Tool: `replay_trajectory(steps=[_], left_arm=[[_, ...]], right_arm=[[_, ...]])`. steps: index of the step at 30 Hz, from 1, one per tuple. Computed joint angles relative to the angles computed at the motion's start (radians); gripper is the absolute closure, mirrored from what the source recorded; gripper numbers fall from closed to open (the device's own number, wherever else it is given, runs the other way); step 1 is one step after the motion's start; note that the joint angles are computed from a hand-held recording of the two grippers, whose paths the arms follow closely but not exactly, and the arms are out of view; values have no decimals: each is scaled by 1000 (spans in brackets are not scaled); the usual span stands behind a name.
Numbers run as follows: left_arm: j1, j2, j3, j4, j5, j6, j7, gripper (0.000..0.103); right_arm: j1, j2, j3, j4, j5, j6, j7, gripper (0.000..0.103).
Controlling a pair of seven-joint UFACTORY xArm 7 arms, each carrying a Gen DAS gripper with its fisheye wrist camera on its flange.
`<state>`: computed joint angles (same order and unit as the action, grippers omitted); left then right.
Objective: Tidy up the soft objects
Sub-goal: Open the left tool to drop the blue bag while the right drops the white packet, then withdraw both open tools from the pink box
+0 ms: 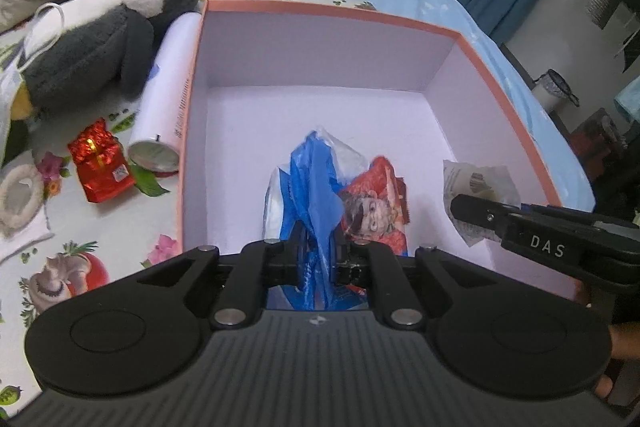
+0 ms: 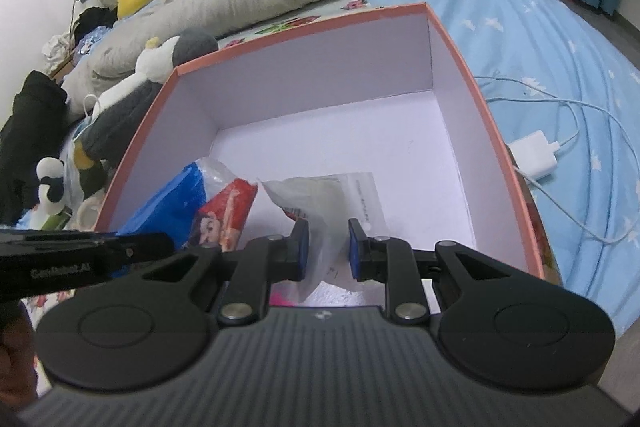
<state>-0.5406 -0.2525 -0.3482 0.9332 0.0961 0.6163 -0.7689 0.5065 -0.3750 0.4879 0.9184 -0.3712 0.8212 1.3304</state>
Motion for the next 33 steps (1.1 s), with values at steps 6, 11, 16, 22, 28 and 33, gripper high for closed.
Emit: replay_trajectory(steps=[6, 11, 16, 22, 28, 33], left_arm=[[3, -58, -15, -16, 17, 6, -25, 67], [6, -143, -35, -27, 22, 48, -50, 67], [4, -265, -60, -48, 10, 108, -71, 67], [-5, -425, -84, -87, -33, 193, -90, 67], [0, -584, -117, -111, -53, 290, -100, 67], [-3, -722, -129, -130, -89, 376, -96, 67]], right_arm=[[0, -37, 17, 11, 1, 49, 21, 42], [5, -70, 49, 38, 0, 106, 40, 42], [4, -90, 104, 94, -20, 167, 61, 42], [1, -77, 177, 182, -54, 237, 81, 42], [-3, -44, 259, 278, -106, 299, 127, 42], [12, 15, 331, 360, -157, 375, 142, 42]])
